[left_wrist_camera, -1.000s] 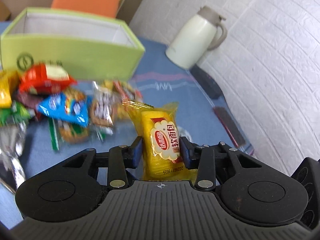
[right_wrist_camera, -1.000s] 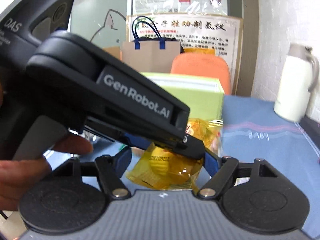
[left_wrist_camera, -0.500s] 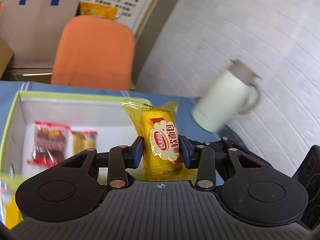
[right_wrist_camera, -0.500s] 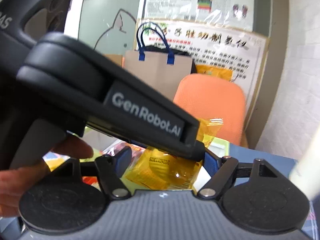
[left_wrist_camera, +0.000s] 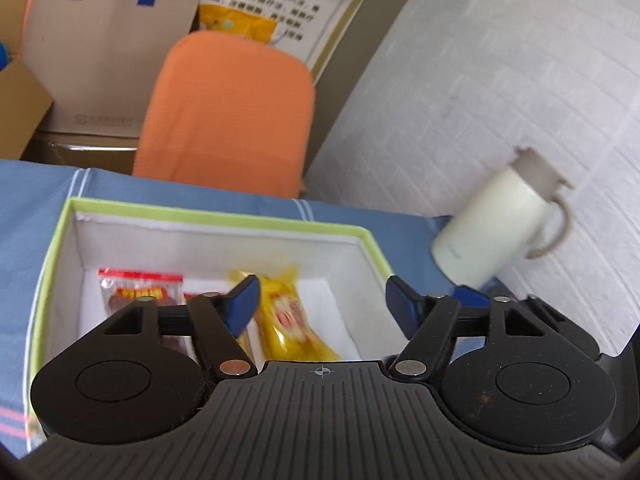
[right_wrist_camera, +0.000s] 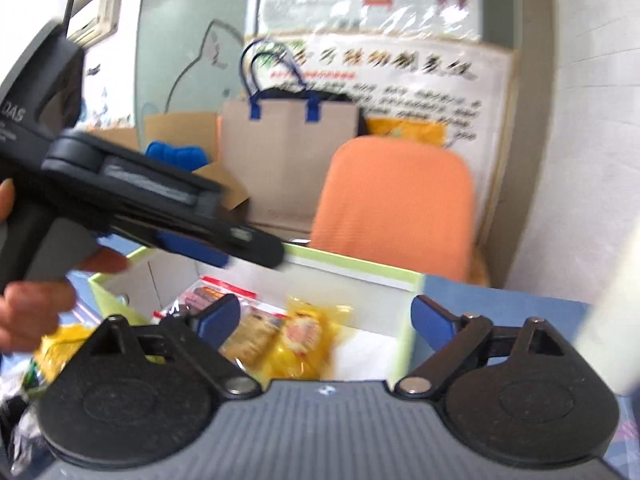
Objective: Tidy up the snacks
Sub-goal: 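Carry the yellow cake packet into the box and open the left gripper, then grasp the small white-and-yellow packet on the cloth with the left gripper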
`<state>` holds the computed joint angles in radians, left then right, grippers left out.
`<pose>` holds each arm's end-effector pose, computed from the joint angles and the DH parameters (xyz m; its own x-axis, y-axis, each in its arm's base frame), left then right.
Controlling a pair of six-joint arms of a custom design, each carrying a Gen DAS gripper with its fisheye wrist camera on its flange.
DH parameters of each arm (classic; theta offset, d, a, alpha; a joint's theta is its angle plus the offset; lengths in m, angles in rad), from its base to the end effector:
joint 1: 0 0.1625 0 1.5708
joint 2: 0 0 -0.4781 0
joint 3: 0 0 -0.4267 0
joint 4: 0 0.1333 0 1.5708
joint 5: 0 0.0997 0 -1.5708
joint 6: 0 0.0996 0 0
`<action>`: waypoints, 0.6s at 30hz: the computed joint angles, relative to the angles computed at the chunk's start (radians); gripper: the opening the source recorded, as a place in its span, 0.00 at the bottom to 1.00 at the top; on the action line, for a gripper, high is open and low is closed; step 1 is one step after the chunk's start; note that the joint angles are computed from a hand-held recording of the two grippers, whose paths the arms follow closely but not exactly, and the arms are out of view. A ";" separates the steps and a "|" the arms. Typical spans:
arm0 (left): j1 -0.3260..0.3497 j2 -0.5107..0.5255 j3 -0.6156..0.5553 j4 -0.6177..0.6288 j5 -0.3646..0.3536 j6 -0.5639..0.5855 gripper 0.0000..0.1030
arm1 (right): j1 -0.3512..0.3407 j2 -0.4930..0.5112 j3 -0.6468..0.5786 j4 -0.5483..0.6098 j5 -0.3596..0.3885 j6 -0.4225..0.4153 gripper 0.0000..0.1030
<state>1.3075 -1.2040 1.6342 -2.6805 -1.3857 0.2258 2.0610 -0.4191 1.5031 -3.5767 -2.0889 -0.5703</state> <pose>-0.0354 -0.7138 0.4173 -0.9090 0.3087 -0.2802 0.4165 0.6997 -0.5804 0.4345 -0.6358 0.0071 -0.6479 -0.3391 0.6821 -0.7536 0.4159 -0.5091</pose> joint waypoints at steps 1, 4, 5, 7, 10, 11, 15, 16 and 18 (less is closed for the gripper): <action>-0.004 -0.030 0.036 -0.003 -0.019 0.007 0.56 | 0.004 -0.023 0.055 -0.033 -0.017 0.020 0.90; -0.007 -0.110 0.138 0.011 -0.108 0.008 0.59 | 0.000 -0.090 0.221 -0.122 -0.081 0.081 0.90; -0.011 -0.136 0.178 0.020 -0.132 0.005 0.59 | 0.017 -0.097 0.260 -0.133 -0.120 0.118 0.90; -0.018 -0.177 0.246 0.037 -0.164 0.000 0.60 | 0.026 -0.114 0.351 -0.168 -0.185 0.185 0.90; -0.028 -0.213 0.330 0.087 -0.217 -0.030 0.60 | 0.031 -0.111 0.450 -0.220 -0.213 0.258 0.90; -0.035 -0.215 0.349 0.100 -0.218 -0.047 0.60 | 0.030 -0.107 0.465 -0.229 -0.214 0.275 0.90; -0.074 -0.173 0.376 0.154 -0.180 -0.118 0.50 | 0.025 -0.090 0.475 -0.274 -0.201 0.272 0.90; -0.080 -0.158 0.371 0.171 -0.165 -0.132 0.42 | 0.026 -0.088 0.474 -0.279 -0.206 0.262 0.90; -0.084 -0.135 0.360 0.185 -0.143 -0.167 0.34 | 0.026 -0.088 0.482 -0.293 -0.195 0.252 0.90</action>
<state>1.2236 -1.3392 1.9943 -2.4956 -1.5283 0.0586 2.0869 -0.5069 1.9856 -3.8693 -2.2839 -0.3186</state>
